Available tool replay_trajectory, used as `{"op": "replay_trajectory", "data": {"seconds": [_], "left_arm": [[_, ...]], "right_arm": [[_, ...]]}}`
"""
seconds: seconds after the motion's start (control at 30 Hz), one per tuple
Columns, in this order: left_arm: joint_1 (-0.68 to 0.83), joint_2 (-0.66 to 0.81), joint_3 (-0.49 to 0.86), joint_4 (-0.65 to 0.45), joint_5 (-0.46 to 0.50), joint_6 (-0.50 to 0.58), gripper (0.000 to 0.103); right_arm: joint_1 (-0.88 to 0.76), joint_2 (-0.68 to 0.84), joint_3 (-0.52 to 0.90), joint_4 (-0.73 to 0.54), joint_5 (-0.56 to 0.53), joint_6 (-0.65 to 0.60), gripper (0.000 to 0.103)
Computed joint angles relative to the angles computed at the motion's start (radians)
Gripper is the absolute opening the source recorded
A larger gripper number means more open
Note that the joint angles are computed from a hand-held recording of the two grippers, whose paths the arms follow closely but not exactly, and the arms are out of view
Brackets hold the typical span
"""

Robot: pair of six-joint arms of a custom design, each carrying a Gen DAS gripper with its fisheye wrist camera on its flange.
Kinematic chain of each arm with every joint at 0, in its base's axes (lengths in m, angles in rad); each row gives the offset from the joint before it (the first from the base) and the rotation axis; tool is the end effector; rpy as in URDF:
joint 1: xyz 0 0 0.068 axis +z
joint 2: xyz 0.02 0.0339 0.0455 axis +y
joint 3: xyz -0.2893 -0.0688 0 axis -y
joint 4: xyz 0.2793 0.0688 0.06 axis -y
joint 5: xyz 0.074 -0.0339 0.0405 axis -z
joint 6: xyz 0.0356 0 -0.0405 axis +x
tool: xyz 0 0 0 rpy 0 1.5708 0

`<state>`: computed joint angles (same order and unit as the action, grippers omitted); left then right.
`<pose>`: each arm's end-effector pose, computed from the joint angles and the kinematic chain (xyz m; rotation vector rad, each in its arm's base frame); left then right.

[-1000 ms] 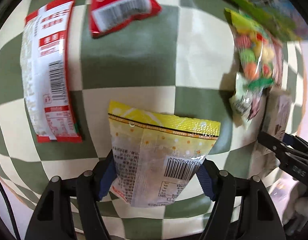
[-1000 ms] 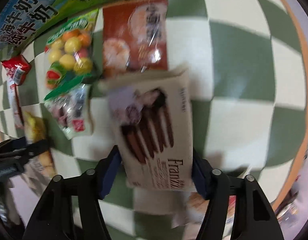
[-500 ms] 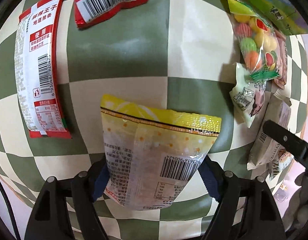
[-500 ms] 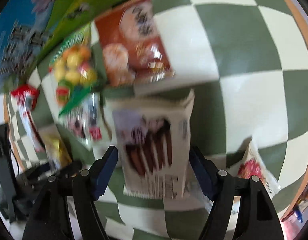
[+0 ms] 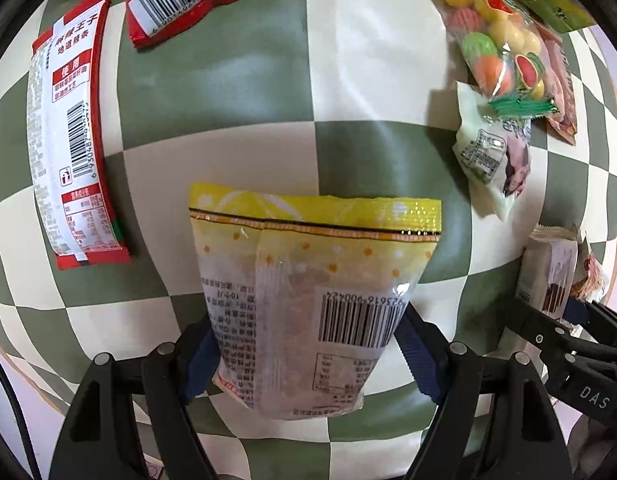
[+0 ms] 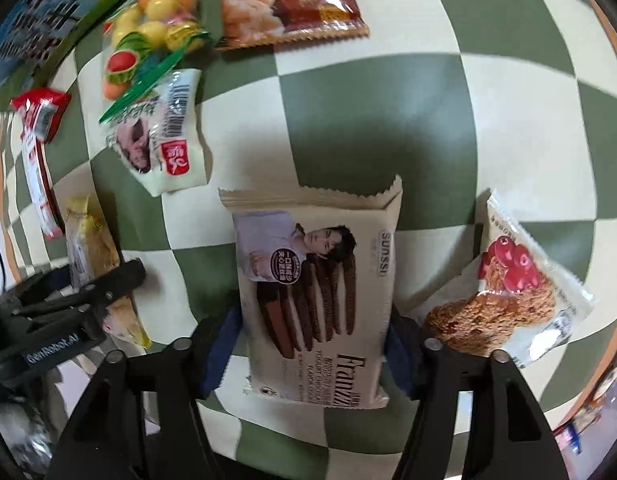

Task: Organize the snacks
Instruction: 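Carry both held packets up toward the cardboard box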

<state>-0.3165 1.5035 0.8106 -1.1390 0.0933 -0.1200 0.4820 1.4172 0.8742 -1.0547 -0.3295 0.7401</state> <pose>0.2133 -0.0733 0.1642 -0.2637 -2.8542 0.0491 0.2099 0.1228 0.1988 -0.3806 -2.8824 -0.3735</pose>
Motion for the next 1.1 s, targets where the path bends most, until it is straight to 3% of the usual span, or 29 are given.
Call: {"op": "replay_trajectory", "data": {"seconds": [0.17, 0.23, 0.3, 0.47, 0.6, 0.93, 1.1], "left_arm": [[-0.017, 0.001, 0.01, 0.015, -0.015, -0.01, 0.078], [-0.017, -0.017, 0.017, 0.015, -0.034, -0.01, 0.072], [-0.038, -0.014, 0.036, 0.016, -0.039, -0.032, 0.059], [-0.074, -0.035, 0.083, -0.048, -0.041, -0.061, 0.048], [-0.057, -0.06, 0.136, -0.123, -0.036, -0.043, 0.045], [-0.069, -0.094, 0.295, -0.289, 0.0, -0.045, 0.044], [-0.04, -0.084, 0.48, -0.403, 0.059, -0.035, 0.044]], "right_arm": [[0.03, 0.049, 0.023, 0.018, 0.024, 0.013, 0.072], [0.088, 0.053, -0.006, 0.067, 0.032, 0.073, 0.072], [0.098, 0.052, 0.006, 0.054, 0.039, 0.086, 0.072], [0.18, 0.104, 0.019, 0.105, 0.061, 0.165, 0.071], [0.218, 0.098, 0.016, 0.11, 0.081, 0.201, 0.061], [0.274, 0.005, 0.06, 0.085, 0.064, 0.278, 0.057], [0.284, -0.047, 0.154, 0.036, 0.073, 0.283, 0.057]]}}
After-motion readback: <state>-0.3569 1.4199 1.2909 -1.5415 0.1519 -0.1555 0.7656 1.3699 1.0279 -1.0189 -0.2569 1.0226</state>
